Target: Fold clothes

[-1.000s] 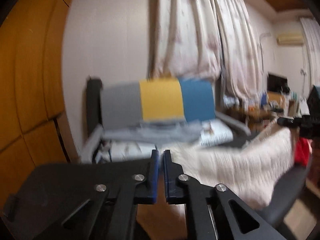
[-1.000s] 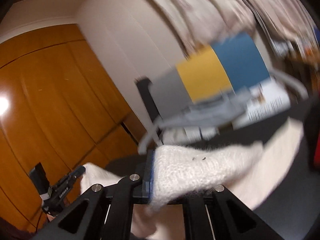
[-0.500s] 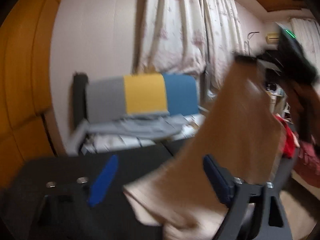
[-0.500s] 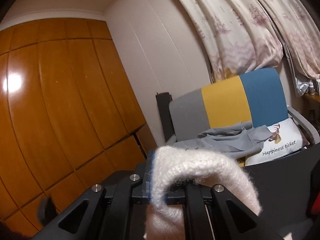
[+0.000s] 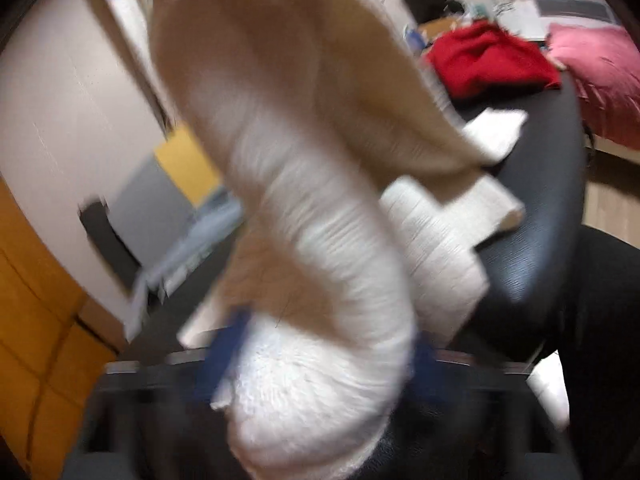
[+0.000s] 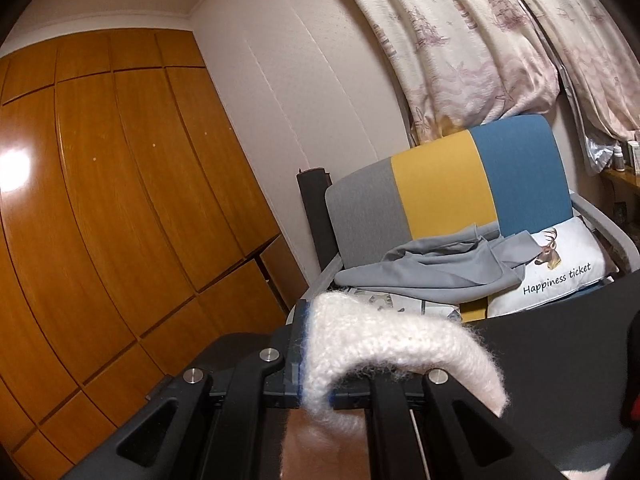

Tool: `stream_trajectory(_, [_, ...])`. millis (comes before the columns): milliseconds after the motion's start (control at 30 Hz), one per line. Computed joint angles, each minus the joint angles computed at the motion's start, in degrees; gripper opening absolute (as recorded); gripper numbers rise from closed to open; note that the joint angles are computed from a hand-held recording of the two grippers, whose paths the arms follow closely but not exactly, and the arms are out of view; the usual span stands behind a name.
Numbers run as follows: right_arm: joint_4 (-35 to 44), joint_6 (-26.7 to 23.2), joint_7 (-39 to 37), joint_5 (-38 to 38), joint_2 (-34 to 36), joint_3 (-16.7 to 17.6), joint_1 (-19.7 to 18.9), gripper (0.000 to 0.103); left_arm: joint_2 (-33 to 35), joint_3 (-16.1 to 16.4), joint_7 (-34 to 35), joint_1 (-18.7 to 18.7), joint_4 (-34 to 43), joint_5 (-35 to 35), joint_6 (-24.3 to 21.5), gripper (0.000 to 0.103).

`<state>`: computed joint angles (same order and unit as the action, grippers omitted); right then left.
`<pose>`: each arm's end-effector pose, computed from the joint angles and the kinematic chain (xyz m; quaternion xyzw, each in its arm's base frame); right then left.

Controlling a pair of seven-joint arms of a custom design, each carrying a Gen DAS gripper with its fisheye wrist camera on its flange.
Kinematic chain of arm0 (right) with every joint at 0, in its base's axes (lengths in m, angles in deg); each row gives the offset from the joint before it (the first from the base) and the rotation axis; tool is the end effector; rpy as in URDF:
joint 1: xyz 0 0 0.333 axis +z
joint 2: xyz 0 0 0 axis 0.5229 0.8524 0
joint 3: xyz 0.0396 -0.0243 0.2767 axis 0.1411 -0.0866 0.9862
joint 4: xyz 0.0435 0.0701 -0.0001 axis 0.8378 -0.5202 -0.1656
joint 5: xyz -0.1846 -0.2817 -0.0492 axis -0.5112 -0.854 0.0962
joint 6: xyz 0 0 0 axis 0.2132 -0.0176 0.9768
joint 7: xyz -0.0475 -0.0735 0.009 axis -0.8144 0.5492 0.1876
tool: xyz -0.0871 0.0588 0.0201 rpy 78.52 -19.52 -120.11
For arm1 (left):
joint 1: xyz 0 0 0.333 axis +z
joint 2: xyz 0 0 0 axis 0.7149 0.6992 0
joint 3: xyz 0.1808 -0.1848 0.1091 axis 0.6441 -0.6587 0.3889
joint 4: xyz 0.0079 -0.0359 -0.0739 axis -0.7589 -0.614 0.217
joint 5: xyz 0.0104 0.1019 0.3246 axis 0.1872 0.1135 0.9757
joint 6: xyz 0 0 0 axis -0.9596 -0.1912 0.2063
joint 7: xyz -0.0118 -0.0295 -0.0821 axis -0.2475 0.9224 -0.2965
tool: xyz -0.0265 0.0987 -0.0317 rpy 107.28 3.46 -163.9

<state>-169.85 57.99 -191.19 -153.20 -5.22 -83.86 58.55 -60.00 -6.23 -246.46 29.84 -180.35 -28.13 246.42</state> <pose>0.4747 0.3173 0.6973 -0.4340 0.6564 -0.3258 0.5240 0.4921 -0.2761 0.4615 -0.0695 0.8928 -0.3525 0.2718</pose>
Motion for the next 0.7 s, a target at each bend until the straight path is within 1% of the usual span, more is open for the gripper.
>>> stream_trajectory(33, [-0.79,-0.96,0.78,-1.06,-0.88,0.15,0.35,0.005,1.22,2.31,-8.63,-1.03,1.86,5.93,-2.79,0.016])
stream_trajectory(67, [-1.66,-1.98,1.56,-2.23,-1.83,0.46,0.59,0.005,2.17,2.62,-13.35,-0.45,4.02,7.83,-4.84,0.015])
stream_trajectory(100, [-2.51,-3.03,2.28,-3.34,-2.77,0.89,0.71,0.005,2.69,0.93,-14.05,1.34,5.33,6.7,-4.37,0.015])
stream_trajectory(133, [-2.89,-5.01,2.84,-4.77,-3.46,1.56,0.93,0.005,2.99,1.22,-13.61,1.12,6.89,4.15,-3.34,0.014])
stream_trajectory(200, [-2.55,-10.8,2.83,-8.11,-4.15,3.32,1.71,0.005,4.07,0.01,-13.35,2.57,11.11,-0.53,-1.56,0.014])
stream_trajectory(233, [-1.74,-14.58,1.95,-10.09,-4.05,4.32,2.39,0.005,4.82,-0.16,-14.61,3.24,14.21,-2.15,-1.48,0.014])
stream_trajectory(300, [0.59,-20.35,-0.81,-14.06,-3.15,5.82,4.01,0.005,6.6,0.07,-19.42,4.12,21.04,-3.41,-1.39,0.013])
stream_trajectory(367, [2.59,-23.4,-2.63,-17.57,-2.43,6.41,5.65,0.005,8.19,-0.32,-23.17,5.1,27.21,-4.66,0.02,0.013])
stream_trajectory(433, [5.43,-26.26,-5.09,-21.46,-1.23,6.86,7.62,0.005,10.22,-0.9,-26.5,5.71,33.49,-5.07,2.44,0.013])
stream_trajectory(467, [7.49,-27.79,-6.94,-23.26,-0.2,6.96,8.79,0.005,10.65,-2.77,-24.32,6.92,35.41,-7.57,4.74,0.013])
stream_trajectory(500, [10.12,-29.0,-9.46,-25.02,1.11,6.89,10.12,0.005,10.59,-5.47,-19.56,8.83,37.03,-11.82,6.83,0.013])
stream_trajectory(567, [15.83,-29.99,-15.01,-27.42,3.93,6.25,12.69,0.005,11.6,-7.43,-15.07,10.04,41.9,-15.04,7.64,0.013])
stream_trajectory(600, [19.0,-29.97,-17.63,-28.46,5.51,5.86,13.91,0.005,11.83,-7.54,-14.92,10.29,44.15,-15.63,6.99,0.013])
stream_trajectory(700, [28.95,-28.29,-23.96,-30.83,10.4,4.5,17.25,0.005,11.65,-5.19,-22.49,9.89,48.91,-12.75,3.54,0.013])
